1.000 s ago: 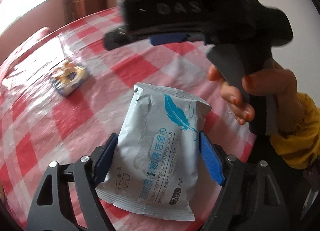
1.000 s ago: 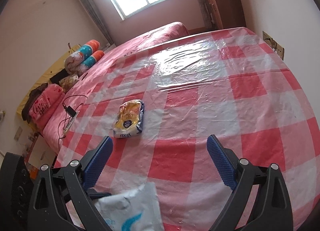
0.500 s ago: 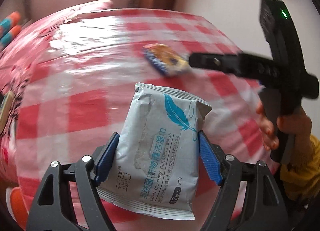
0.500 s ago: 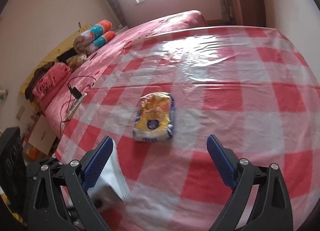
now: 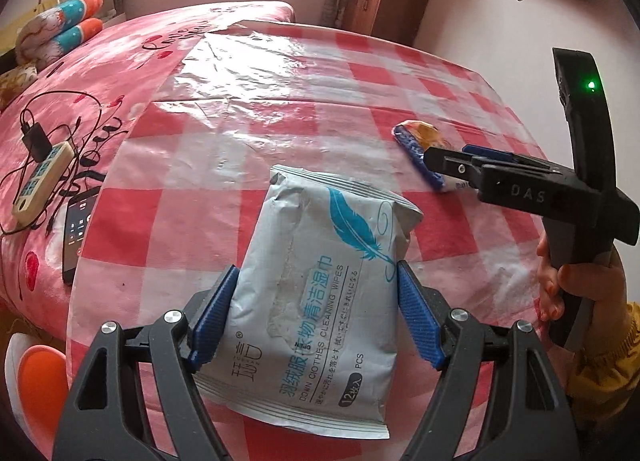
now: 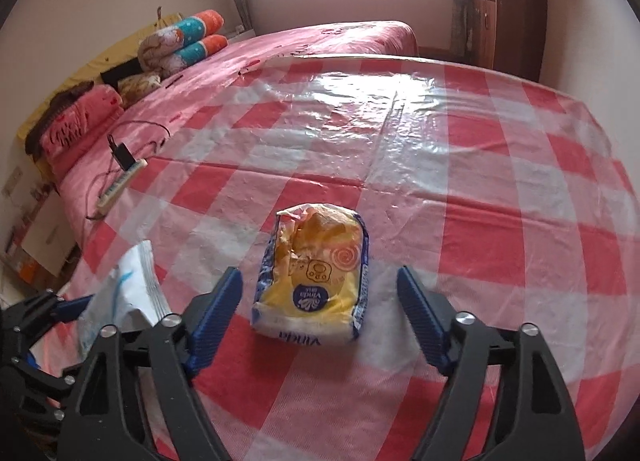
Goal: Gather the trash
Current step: 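Grasp the yellow bread packet with the right gripper while the left gripper holds the wipes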
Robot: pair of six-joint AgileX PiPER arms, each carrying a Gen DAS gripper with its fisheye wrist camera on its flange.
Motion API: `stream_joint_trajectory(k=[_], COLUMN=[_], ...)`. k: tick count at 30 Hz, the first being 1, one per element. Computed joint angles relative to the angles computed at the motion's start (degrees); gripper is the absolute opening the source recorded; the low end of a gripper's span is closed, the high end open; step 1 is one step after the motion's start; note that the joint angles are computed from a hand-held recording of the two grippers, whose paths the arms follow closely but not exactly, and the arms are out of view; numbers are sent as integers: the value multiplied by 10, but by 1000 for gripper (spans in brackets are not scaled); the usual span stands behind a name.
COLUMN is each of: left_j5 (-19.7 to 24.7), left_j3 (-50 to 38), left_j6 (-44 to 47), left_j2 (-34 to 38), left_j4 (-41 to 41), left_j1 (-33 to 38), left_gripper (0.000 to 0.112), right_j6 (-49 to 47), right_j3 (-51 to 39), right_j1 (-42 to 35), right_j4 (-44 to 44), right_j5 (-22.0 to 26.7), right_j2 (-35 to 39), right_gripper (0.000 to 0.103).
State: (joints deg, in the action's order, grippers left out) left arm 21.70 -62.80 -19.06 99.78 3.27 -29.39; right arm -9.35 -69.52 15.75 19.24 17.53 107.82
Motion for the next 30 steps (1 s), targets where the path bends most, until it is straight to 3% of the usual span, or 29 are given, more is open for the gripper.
stream_joint_trajectory(k=[4,9,17,30], left_j5=[-3,-11,-18,-36], left_j3=[-18,-16,-1,36], left_j6=[-27,-31,-71,-105], left_j2=[20,22,13,-16], left_j4=[23,24,57,80], left_j1=[0,4,2,6], left_gripper=[77,78,78,78], right_j6=[81,149,139,203], right_j3=[-20,-25,-12,55], right_j1=[15,29,40,52], right_j4=[-93,-179,-186,-225], right_j5=[7,10,10,-19], right_j2=[12,15,3,-50], right_gripper=[57,52,32,27])
